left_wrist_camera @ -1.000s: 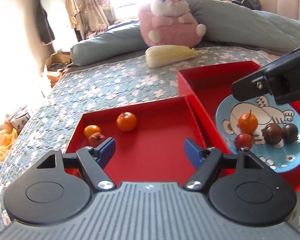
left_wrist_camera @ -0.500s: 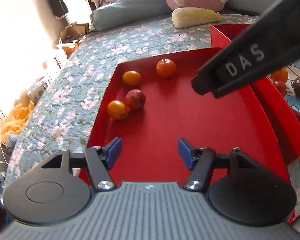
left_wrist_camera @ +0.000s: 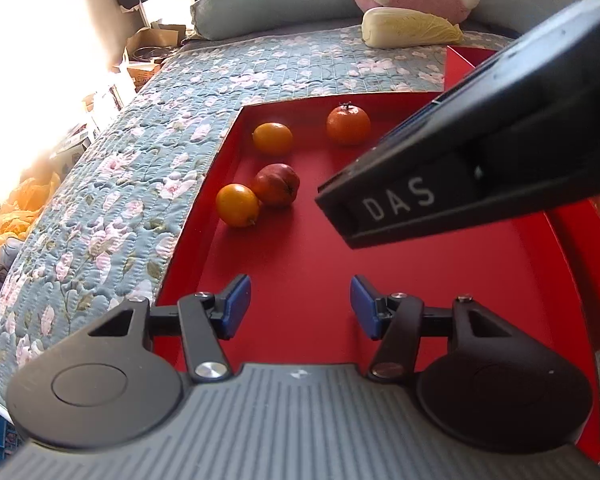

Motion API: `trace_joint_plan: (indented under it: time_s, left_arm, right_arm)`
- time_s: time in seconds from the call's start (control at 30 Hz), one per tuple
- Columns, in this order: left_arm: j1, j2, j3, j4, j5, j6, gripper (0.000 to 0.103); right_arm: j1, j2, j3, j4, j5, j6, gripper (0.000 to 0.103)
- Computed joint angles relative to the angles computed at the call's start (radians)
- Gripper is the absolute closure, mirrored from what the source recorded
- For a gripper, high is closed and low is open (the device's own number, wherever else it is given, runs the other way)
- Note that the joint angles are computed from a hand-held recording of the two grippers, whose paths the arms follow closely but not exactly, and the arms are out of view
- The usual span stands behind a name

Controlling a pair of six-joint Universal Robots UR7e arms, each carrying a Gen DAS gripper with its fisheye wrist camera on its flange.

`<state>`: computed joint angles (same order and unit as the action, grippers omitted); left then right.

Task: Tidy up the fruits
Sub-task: 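Withdraw both grippers from the plate and move them over the tray of loose fruits, then grasp the red apple with the right gripper while the left reaches an orange cherry tomato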

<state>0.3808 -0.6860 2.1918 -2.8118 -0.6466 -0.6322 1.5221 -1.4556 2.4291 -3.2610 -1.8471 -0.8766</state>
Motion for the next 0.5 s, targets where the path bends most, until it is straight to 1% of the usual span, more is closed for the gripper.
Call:
trace_joint_plan:
  time_s: [0.1, 0.3, 0.33, 0.37, 0.5]
  left_arm:
    - [0.010, 0.001, 0.002, -0.020, 0.019, -0.006, 0.041]
    - [0.028, -0.001, 0.005, -0.044, 0.020, 0.006, 0.041]
    - [0.029, -0.002, 0.007, -0.045, 0.022, 0.007, 0.041]
    - [0.031, -0.002, 0.008, -0.048, 0.023, 0.010, 0.041]
    - [0.034, -0.006, 0.011, -0.051, 0.020, 0.011, 0.041]
  right_arm:
    - [-0.008, 0.019, -0.013, -0.002, 0.013, 0.012, 0.055]
    - [-0.006, 0.069, -0.035, -0.018, 0.016, 0.009, 0.055]
    - [-0.004, 0.079, -0.038, -0.024, 0.014, 0.004, 0.056]
    - [-0.002, 0.088, -0.042, -0.031, 0.012, 0.002, 0.059]
    - [0.005, 0.120, -0.058, -0.049, -0.004, -0.001, 0.060]
